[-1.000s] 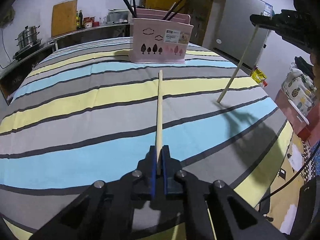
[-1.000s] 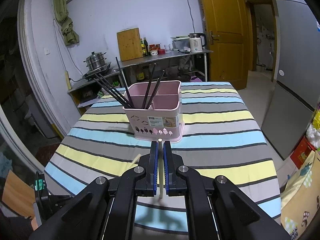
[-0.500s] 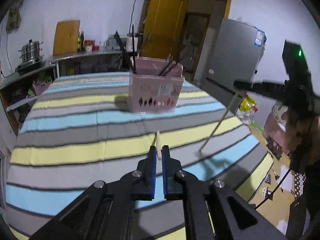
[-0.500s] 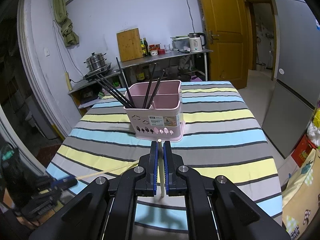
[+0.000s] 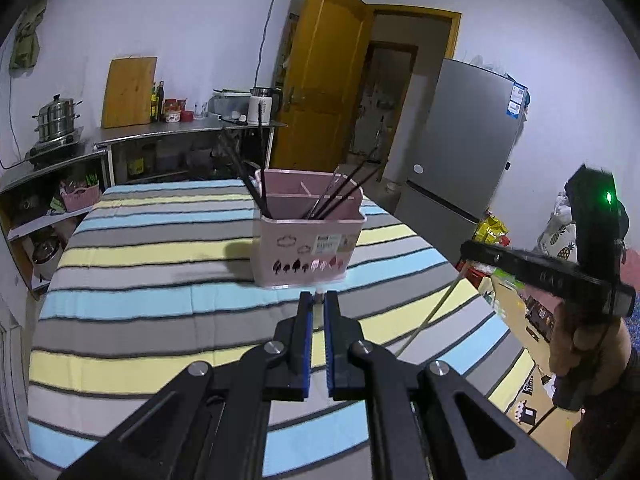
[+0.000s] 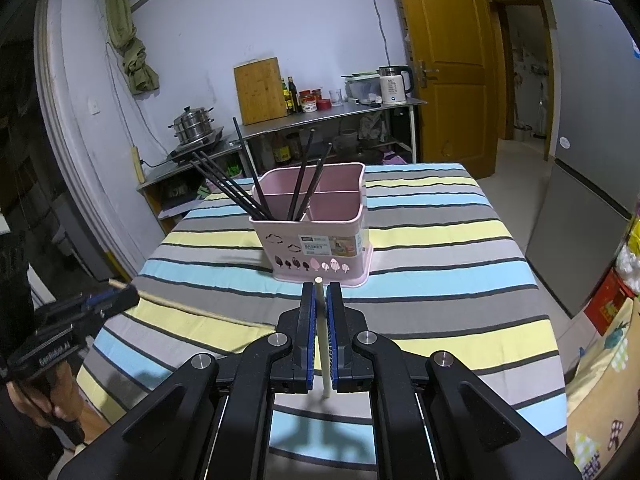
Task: Organize utensils
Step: 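Lift both held wooden chopsticks upright and carry them over the pink basket, then lower the wooden chopsticks into the basket and open both grippers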
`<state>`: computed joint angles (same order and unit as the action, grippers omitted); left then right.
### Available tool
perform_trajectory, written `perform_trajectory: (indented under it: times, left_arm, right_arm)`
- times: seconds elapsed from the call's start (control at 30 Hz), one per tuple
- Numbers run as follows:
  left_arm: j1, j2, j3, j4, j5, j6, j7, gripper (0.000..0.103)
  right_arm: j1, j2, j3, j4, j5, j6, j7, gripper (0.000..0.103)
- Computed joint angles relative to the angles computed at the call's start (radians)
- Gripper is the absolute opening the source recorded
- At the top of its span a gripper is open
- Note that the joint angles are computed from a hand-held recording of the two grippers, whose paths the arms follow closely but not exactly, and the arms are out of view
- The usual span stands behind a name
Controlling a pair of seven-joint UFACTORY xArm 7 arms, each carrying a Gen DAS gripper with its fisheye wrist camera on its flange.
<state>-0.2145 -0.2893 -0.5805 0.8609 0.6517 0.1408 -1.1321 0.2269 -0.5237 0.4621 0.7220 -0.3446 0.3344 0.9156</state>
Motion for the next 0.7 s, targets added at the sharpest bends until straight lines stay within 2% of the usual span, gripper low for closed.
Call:
perform_trajectory:
  times: [0.33, 0.53, 0.7]
  left_arm:
    - [-0.066, 0.028, 0.079, 0.063, -0.056, 0.017, 0.079, 0.006]
    - [-0.110, 0.045, 0.135, 0.100, -0.143, 0.040, 0.153, 0.006]
    - [-0.134, 0.079, 0.175, 0.167, -0.195, 0.060, 0.216, 0.006]
  right_arm:
    - [-0.015, 0.009, 0.011, 0.020, -0.010, -0.014, 0.015, 0.005]
    - [-0.075, 0.025, 0.047, 0.082, -0.064, -0.031, 0.046, 0.005]
    - [-0.170, 0.058, 0.105, 0.173, -0.148, -0.052, 0.102, 0.005]
